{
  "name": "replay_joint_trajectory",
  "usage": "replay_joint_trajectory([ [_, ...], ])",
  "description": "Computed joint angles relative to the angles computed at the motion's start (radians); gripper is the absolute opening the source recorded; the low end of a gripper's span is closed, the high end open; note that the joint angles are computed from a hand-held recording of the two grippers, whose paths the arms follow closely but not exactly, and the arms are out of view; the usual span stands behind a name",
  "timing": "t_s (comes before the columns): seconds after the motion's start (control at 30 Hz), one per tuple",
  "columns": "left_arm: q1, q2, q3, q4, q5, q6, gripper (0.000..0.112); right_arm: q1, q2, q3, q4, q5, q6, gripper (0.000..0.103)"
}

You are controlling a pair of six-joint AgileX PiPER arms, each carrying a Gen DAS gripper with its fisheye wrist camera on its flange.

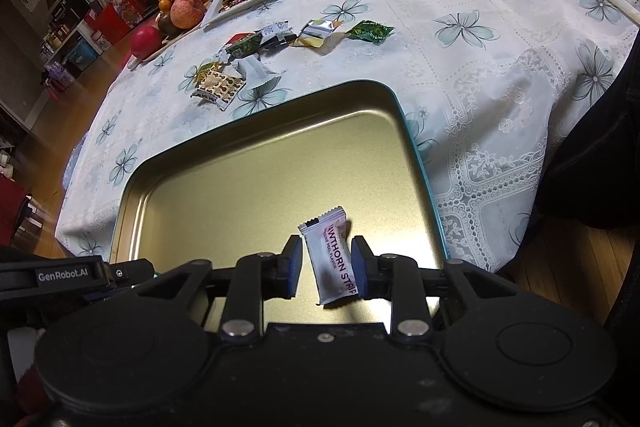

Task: Organize snacks
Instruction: 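Open the right tool to drop the pink candy while the left tool releases its packet, then move both tools back to the snack pile on the tablecloth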

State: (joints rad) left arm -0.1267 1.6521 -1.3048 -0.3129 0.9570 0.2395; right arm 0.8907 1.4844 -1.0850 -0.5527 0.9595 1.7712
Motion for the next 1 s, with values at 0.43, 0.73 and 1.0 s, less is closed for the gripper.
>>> replay_joint_trajectory([
  [0.43, 0.003, -0.007, -0.007, 0.003, -0.017, -0.031, 0.046, 0.020, 0.032, -0.043, -0.022, 0.027, -0.020, 0.057],
  [0.73, -0.005, 0.037, -0.064, 0.031, 0.029, -0.075, 0.046, -0.014, 0.047, -0.064, 0.041, -0.025, -0.144, 0.059],
  [1.0, -0.054, 0.113, -0.207, 0.080, 0.117, -0.050, 0.046, -0.148, 0.068, -0.112, 0.259, -0.086, -0.433, 0.059],
])
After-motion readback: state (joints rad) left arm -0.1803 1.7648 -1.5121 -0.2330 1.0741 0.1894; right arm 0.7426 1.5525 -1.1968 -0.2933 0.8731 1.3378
